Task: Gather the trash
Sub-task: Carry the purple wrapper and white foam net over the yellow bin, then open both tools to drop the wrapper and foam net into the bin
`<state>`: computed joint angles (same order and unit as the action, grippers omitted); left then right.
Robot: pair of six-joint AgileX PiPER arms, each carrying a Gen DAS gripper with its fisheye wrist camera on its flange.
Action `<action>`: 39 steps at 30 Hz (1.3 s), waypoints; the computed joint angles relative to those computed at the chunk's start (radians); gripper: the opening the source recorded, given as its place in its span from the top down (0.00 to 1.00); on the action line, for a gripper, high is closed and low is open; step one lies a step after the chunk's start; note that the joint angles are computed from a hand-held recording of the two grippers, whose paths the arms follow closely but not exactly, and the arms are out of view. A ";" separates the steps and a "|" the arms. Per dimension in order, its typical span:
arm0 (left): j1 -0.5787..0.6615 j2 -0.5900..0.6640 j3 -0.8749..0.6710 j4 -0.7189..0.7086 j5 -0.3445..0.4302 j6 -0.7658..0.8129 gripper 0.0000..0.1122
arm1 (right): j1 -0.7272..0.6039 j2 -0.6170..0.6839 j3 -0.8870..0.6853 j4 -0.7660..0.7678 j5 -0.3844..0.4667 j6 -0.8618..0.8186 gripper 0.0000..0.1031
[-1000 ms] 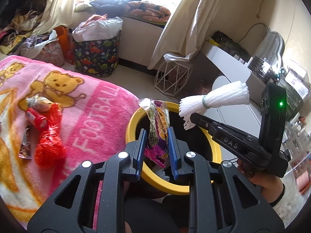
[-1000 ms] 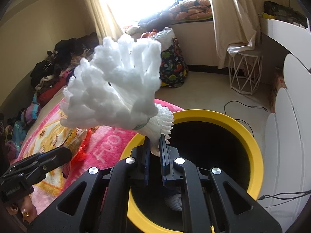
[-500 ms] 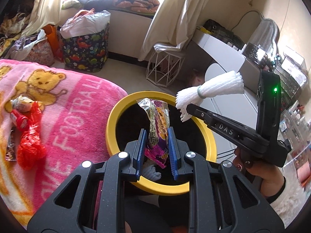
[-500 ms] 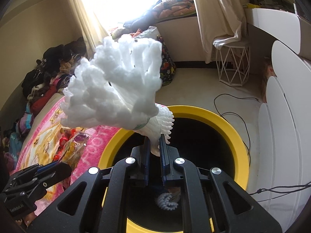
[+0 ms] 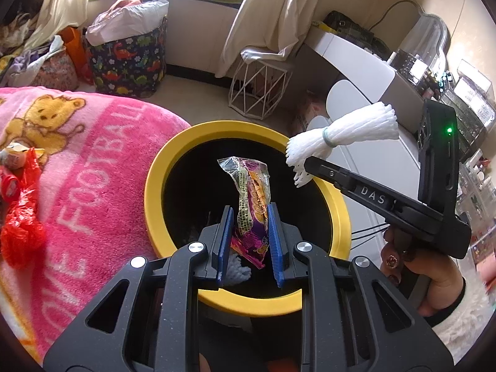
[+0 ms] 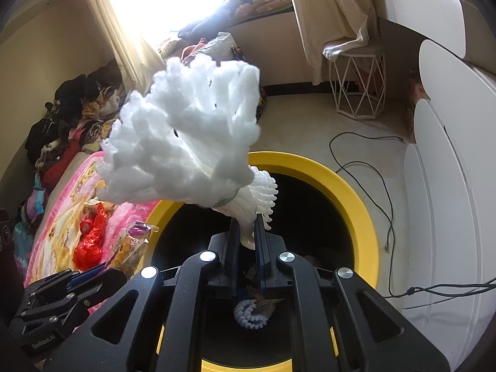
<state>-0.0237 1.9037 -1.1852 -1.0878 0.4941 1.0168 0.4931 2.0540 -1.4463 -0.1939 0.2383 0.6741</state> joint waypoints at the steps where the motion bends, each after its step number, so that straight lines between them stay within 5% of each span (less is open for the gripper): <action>1: -0.002 0.008 -0.008 0.007 0.000 -0.008 0.85 | -0.003 0.000 0.002 0.011 -0.001 -0.010 0.91; 5: -0.006 0.025 -0.025 0.009 -0.010 -0.033 0.82 | -0.014 0.001 0.008 0.082 -0.009 -0.076 0.89; 8: -0.002 0.025 -0.022 0.004 -0.034 -0.052 0.55 | -0.019 -0.001 0.010 0.084 -0.012 -0.075 0.68; 12: 0.013 -0.001 0.011 -0.061 -0.060 -0.005 0.23 | -0.021 -0.010 0.022 0.059 -0.025 -0.046 0.55; 14: 0.020 -0.021 0.034 -0.096 -0.084 0.026 0.18 | -0.018 -0.011 0.021 0.050 -0.026 -0.039 0.47; 26: 0.073 -0.124 0.119 -0.203 -0.147 0.134 0.18 | 0.018 -0.044 0.026 -0.137 -0.040 0.144 0.29; 39: 0.151 -0.205 0.169 -0.273 -0.164 0.192 0.18 | 0.058 -0.057 0.001 -0.221 -0.020 0.223 0.22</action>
